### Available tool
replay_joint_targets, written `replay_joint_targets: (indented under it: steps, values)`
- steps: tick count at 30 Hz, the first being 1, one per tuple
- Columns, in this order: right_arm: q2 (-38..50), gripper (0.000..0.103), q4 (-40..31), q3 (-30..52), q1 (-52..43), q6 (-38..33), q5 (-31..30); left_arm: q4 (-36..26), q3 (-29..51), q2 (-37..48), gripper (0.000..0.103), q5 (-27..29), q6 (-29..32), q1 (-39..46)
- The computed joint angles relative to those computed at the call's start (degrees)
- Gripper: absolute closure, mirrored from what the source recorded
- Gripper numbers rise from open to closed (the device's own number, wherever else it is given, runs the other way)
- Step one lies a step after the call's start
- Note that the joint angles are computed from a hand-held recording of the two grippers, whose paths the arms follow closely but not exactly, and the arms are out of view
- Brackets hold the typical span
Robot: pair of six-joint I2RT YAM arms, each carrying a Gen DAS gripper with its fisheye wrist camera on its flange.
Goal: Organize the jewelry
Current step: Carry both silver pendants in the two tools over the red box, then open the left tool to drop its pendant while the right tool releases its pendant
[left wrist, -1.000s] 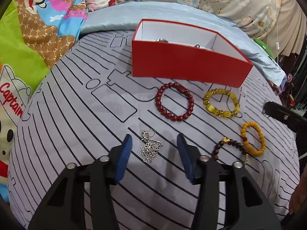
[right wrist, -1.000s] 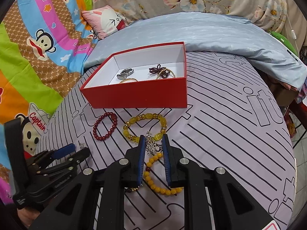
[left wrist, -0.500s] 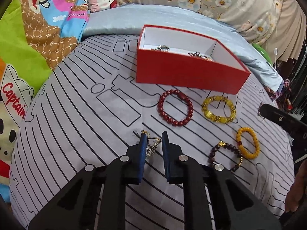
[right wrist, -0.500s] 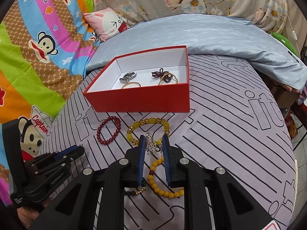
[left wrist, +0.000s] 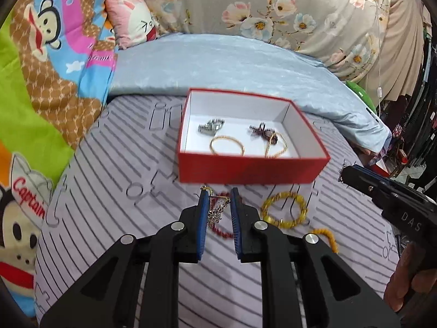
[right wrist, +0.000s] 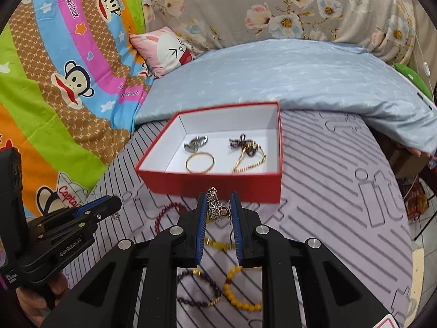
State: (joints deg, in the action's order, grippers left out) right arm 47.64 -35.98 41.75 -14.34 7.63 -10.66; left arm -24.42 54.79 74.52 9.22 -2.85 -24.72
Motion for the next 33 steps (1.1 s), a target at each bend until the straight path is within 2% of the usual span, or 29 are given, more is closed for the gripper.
replay_joint_targets:
  steps: [9, 16, 24, 33]
  values:
    - [13.5, 0.086, 7.5, 7.9, 0.4, -1.8, 1.0, 3.4, 13.6, 12.4, 0.087, -3.1, 0.2, -2.8]
    - [23.0, 0.086, 11.9, 11.9, 0.2, -1.9, 0.3, 3.8, 22.0, 22.5, 0.087, -3.4, -0.2, -3.0]
    - [30.0, 0.086, 15.6, 13.4, 1.4, -1.2, 1.3, 3.8, 26.5, 28.9, 0.087, -4.1, -0.3, -3.4]
    - [32.9, 0.086, 17.2, 13.5, 1.9, -1.2, 1.8, 3.7, 28.4, 31.7, 0.087, -4.9, -0.3, -3.6]
